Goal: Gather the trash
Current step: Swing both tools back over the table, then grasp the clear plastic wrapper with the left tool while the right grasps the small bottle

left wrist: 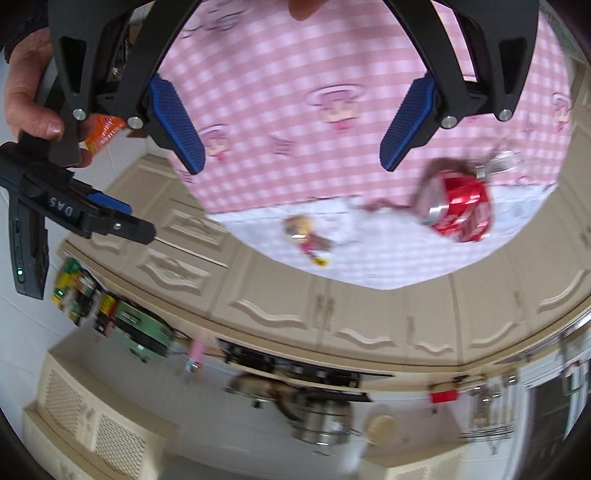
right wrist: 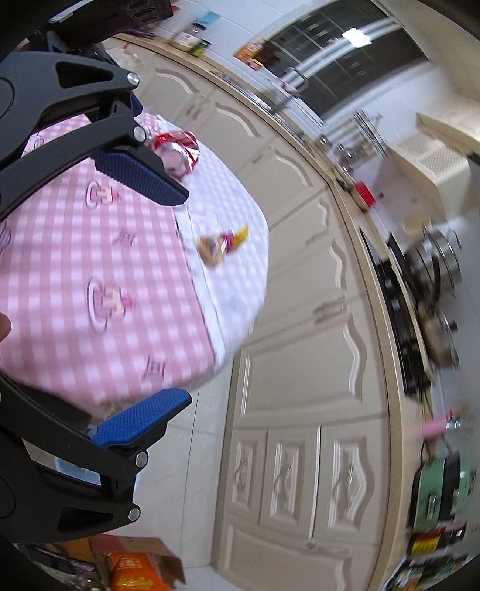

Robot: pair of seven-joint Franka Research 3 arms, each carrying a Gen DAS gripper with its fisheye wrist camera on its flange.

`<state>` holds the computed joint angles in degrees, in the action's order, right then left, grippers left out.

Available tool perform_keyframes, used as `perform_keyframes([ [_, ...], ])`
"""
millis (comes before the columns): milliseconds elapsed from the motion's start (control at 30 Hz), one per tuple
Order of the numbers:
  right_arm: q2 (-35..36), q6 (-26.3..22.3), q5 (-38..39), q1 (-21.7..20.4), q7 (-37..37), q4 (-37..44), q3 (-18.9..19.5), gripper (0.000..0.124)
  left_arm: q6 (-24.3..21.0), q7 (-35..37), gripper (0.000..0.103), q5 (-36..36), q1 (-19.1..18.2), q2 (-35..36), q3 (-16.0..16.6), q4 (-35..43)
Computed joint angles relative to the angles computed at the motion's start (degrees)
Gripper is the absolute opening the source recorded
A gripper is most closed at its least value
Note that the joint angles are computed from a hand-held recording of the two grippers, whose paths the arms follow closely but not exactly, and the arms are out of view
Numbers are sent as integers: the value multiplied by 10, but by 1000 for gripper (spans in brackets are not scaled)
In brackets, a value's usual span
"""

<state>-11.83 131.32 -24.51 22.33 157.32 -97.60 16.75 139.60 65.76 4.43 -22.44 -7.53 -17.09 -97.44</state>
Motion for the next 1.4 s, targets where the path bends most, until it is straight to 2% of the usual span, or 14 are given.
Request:
perform_keyframes([
  [167, 66, -2, -3, 25, -26, 66, 0, 97, 12, -8, 93, 10, 23, -54, 21, -68],
  [400, 134, -15, 14, 78, -67, 131, -32, 97, -6, -38, 93, 50, 68, -91, 39, -133],
  [567, 164, -22, 33, 101, -84, 154, -54, 97, -8, -37, 93, 61, 88, -75, 49, -136],
  [800, 192, -28, 53, 116, -102, 178, -75, 97, -22, -16, 93, 104, 111, -9, 52, -98],
  [867, 200, -30, 59, 117, -107, 186, -80, 97, -15, 15, 93, 80, 111, 3, 59, -92],
  [900, 205, -31, 62, 118, -110, 190, -82, 97, -8, 45, 93, 41, 108, 8, 67, -90],
  [967, 214, -32, 68, 119, -117, 198, -86, 97, 7, 96, 76, -21, 106, 11, 76, -91],
  [1000, 220, -32, 71, 120, -120, 203, -88, 97, 5, 124, 64, -52, 105, 15, 80, -87],
  [1033, 225, -32, 74, 120, -124, 208, -91, 97, 6, 130, 60, -56, 107, 16, 78, -86],
  [1067, 233, -33, 75, 121, -128, 216, -94, 97, 10, 136, 51, -59, 108, 16, 76, -88],
  [1167, 259, -43, 81, 122, -139, 245, -104, 97, 12, 157, 15, -79, 111, 15, 75, -89],
  [1200, 268, -45, 84, 123, -144, 255, -107, 97, 11, 161, 9, -83, 112, 16, 75, -88],
  [1400, 347, -89, 98, 127, -187, 368, -133, 97, 13, 151, 9, -74, 115, -7, 72, -111],
])
